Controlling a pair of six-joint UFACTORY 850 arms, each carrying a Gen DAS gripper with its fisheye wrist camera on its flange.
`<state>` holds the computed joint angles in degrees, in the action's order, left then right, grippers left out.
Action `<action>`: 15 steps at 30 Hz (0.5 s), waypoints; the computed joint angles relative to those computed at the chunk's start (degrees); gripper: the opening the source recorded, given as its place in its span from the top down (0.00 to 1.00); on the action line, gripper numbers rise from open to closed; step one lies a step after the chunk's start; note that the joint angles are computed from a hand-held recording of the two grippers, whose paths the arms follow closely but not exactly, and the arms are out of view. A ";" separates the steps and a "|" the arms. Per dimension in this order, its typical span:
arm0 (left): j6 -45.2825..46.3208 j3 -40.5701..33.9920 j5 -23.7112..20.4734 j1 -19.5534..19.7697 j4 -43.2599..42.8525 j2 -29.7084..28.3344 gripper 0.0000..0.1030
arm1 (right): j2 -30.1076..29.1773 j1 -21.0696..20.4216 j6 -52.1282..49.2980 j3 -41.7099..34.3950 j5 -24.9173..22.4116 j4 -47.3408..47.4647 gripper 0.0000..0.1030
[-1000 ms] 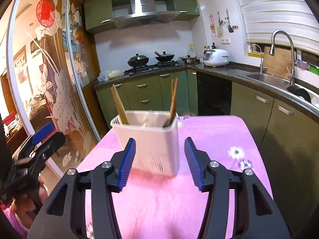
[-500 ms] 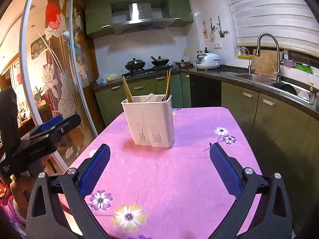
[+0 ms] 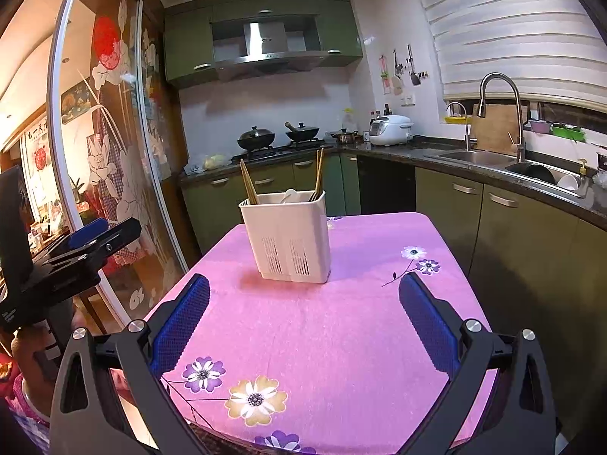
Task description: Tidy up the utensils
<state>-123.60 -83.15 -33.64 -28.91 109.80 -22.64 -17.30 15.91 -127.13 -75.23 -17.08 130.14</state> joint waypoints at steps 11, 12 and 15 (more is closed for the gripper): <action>0.60 -0.19 -0.45 -0.34 -0.41 0.27 0.06 | -0.93 0.17 3.22 -1.80 0.64 -2.57 0.04; 0.80 -0.27 -0.58 -0.42 -0.66 0.20 0.06 | -1.07 0.17 3.40 -1.99 0.74 -2.70 0.04; 1.02 -0.27 -0.67 -0.41 -0.73 0.22 0.06 | -1.43 0.23 4.32 -2.45 0.92 -3.40 0.04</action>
<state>-122.58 -83.42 -34.30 -29.33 109.08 -22.42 -18.74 16.14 -122.81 -77.68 -16.16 126.74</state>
